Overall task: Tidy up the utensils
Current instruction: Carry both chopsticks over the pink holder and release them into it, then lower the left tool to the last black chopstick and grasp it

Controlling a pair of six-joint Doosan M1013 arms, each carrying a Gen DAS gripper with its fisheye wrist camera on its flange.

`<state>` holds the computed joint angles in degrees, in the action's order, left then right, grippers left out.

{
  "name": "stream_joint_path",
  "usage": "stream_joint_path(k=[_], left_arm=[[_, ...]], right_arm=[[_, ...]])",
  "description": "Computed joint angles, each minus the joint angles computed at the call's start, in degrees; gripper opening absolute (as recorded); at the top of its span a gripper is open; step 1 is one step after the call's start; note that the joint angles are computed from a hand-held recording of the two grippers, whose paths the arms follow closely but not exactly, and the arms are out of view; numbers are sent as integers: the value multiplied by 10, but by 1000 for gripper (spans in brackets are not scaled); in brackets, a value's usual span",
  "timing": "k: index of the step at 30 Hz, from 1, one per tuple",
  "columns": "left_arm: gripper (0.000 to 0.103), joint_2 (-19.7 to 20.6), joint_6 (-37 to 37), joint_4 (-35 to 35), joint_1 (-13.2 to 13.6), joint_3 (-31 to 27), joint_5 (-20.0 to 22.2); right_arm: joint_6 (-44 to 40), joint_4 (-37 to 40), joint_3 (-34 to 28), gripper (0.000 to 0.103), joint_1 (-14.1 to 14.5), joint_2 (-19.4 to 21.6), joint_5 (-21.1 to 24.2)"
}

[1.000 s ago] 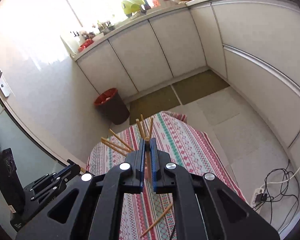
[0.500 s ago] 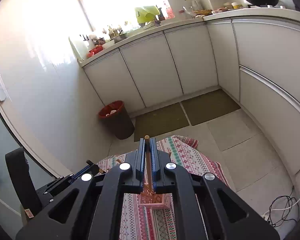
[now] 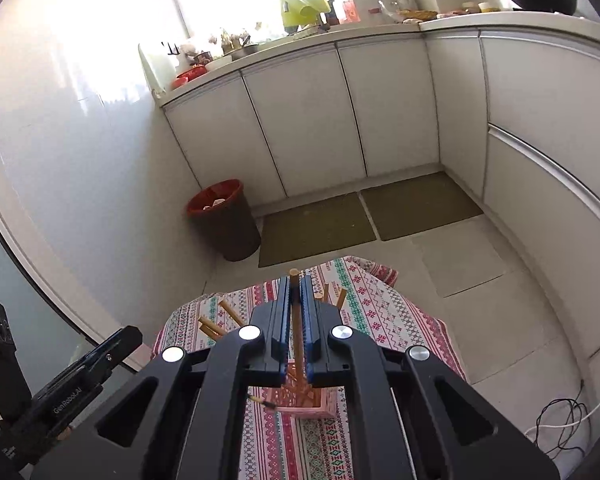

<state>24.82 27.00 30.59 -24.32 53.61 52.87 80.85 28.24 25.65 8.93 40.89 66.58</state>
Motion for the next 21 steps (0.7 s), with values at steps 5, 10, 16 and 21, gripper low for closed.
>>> stream_joint_path(k=[5,10,16,21], left_arm=[[30,-13,-36,12,7,20,7],[42,-28,-83,14,21,48,25],[45,0,-69,-94,67,42,144],[46,43,-84,-188,109,46,228]], right_arm=[[1,-15,-2,6,8,4,5],[-2,-33,0,6,18,7,-3],[-9,-32,7,6,21,4,-9],[-12,-26,-1,6,22,7,-5]])
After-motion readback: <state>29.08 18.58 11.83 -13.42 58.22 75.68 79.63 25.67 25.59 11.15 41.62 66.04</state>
